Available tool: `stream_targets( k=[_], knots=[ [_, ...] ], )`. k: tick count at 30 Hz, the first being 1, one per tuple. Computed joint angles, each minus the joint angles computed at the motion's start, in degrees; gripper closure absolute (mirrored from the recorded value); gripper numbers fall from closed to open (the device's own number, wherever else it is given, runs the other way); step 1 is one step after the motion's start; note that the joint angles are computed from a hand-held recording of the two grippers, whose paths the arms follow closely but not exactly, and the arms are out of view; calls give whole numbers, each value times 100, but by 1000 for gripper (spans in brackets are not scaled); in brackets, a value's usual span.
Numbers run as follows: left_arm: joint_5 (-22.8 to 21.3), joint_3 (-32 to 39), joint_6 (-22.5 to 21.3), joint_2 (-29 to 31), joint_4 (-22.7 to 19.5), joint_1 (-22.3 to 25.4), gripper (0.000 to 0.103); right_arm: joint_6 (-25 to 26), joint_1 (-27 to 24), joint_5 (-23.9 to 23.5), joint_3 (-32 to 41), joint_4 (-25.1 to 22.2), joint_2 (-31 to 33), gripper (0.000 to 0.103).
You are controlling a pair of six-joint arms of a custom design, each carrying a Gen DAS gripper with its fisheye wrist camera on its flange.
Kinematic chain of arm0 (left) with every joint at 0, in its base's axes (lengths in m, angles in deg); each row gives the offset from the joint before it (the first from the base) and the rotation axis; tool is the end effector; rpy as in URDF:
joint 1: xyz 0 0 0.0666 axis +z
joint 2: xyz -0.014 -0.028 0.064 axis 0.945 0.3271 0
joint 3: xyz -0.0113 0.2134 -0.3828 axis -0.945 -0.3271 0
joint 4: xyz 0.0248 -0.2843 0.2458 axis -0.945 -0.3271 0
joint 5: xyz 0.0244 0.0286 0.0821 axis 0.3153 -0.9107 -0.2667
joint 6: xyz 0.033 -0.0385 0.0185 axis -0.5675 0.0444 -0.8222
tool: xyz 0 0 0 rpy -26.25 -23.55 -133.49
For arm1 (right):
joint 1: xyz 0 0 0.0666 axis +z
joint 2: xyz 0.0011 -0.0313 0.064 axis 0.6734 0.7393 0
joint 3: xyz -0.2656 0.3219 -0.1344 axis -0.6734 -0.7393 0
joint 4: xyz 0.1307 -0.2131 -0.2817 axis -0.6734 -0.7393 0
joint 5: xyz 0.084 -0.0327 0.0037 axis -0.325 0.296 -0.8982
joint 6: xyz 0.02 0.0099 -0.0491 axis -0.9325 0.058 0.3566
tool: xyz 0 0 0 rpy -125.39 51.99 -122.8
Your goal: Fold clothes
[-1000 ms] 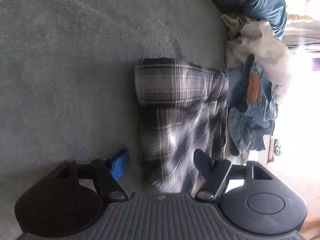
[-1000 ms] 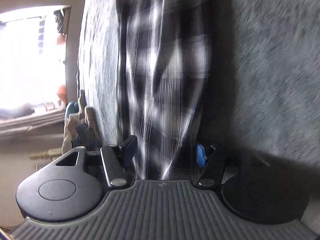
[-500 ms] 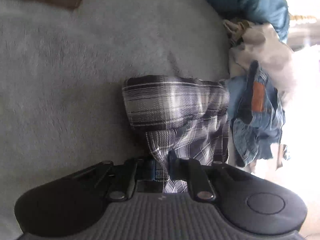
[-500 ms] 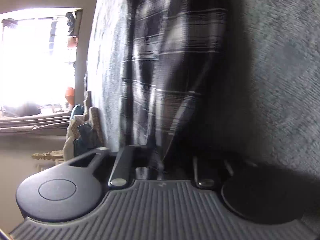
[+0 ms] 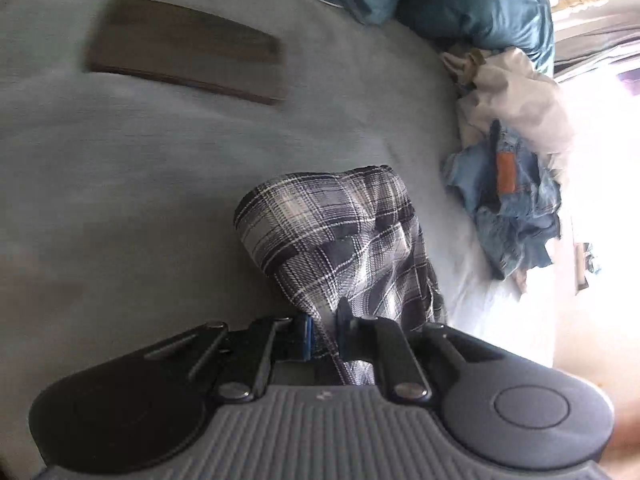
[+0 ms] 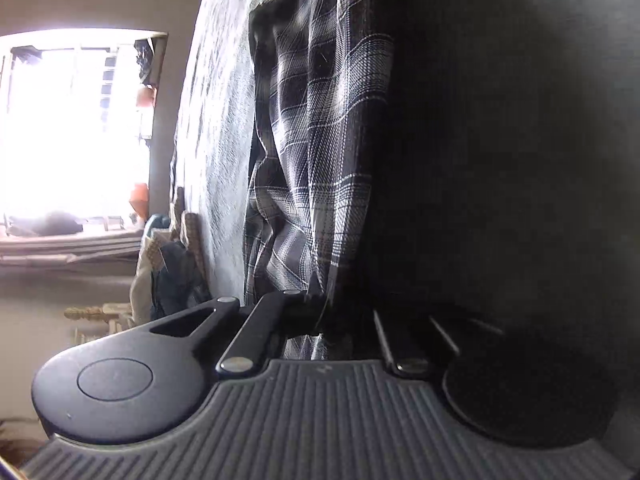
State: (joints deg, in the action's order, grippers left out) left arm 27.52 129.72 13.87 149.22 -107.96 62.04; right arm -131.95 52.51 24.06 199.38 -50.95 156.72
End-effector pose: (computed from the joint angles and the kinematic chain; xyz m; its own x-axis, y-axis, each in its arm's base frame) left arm 0.4066 -0.0614 0.6163 -0.1623 -0.9824 -0.0925 -0.7798 0.1851 -0.5981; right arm 0.7915 0.1490 0.3113 -0.3995 0.9165 0.0203 0.5136 0.2054 0.8331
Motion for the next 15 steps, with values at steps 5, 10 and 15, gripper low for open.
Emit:
stream_targets(
  k=[5, 10, 15],
  knots=[
    [-35, -94, 137, -559, -1211, -171, 91, 41, 32, -316, -1080, -283, -820, 100],
    [50, -600, -501, -708, -1648, -205, 84, 388, 117, -568, -1579, -897, -1274, 100],
    [136, -241, -1499, -442, -1926, 27, 67, 2754, 66, -889, 93, -3567, -454, 80]
  ],
)
